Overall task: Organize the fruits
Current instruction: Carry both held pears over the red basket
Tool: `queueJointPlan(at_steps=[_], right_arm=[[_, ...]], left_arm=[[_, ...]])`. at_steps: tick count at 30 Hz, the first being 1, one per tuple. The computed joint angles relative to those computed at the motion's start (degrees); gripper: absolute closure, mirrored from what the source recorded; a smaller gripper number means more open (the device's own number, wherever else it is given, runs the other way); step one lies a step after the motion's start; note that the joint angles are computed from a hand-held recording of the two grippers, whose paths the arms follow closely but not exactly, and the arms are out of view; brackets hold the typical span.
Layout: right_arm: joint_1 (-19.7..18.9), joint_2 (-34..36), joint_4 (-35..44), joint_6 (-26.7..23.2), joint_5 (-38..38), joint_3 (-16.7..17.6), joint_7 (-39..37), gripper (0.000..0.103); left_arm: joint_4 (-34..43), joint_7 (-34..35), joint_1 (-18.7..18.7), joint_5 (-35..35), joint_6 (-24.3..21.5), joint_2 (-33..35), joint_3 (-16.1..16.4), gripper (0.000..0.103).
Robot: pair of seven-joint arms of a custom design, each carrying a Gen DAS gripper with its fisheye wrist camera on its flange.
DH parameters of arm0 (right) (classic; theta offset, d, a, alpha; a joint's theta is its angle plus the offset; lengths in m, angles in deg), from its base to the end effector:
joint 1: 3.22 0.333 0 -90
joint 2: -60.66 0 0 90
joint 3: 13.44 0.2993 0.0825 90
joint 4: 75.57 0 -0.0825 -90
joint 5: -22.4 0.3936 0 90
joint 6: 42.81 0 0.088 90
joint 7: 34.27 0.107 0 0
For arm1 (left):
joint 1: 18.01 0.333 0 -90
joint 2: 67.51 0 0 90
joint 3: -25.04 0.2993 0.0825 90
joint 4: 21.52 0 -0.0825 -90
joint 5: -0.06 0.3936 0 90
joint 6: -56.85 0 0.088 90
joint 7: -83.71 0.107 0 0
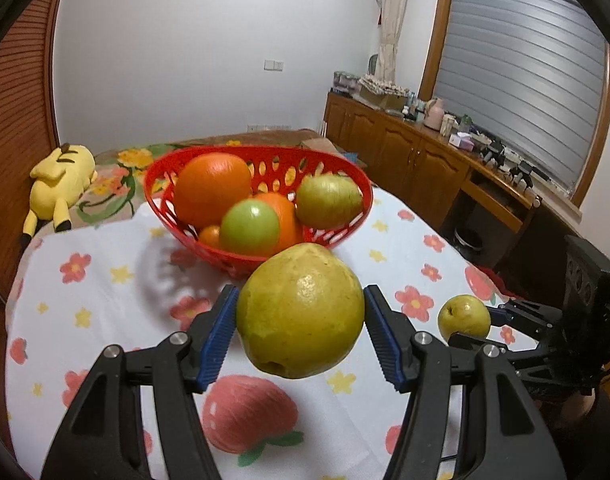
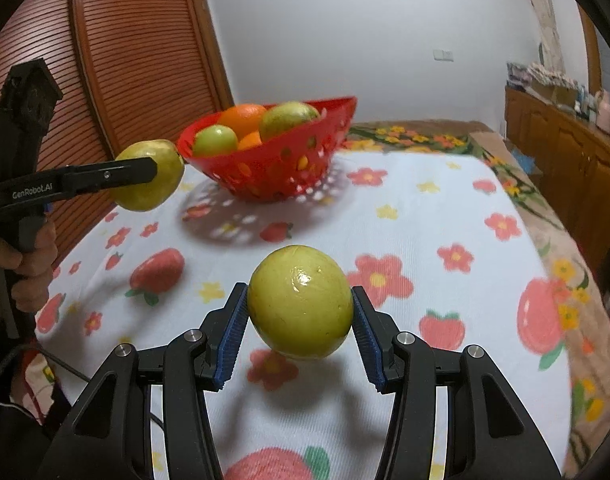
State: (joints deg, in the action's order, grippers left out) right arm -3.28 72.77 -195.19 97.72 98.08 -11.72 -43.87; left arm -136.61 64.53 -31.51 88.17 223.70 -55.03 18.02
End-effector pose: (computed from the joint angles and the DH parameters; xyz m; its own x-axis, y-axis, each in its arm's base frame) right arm 0.5952 0.0170 0.3157 0.7200 -0.6751 -0.1604 -0.5250 -0.3788 -0.7621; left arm 0.5482 -0.2680 0.3612 0.0500 -0.9828 0.1778 -0.6061 -0.1714 -0.7767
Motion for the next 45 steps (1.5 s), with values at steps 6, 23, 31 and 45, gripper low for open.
queueJointPlan(at_steps=[6,23,31,45], right_arm=[[0.19,-1.4,1.0,-1.28,-0.18,-0.08,-0.26,0.052],[2.55,-1.81,6.53,-2.41,-1.03,0.61,-0.62,0.052],[2.62,3.16,14.19,-3.16,-3.86,1.79,2.33,0.052],[2.31,21.36,39.01,-3.54,-20.0,6.21,16.02,0.052]], left_arm=[[-0.31,-0.99,0.26,1.7,-1.01,-1.55,-0.24,0.041],[2.51,-0.99,1.7,4.71,-0.87,-1.67,-0.59,0.041],[6.06,2.29,2.34,2.22,0.56,1.5,0.61,0.041],[13.04,13.67,1.7,-9.7,3.2,8.29,5.12,0.041]])
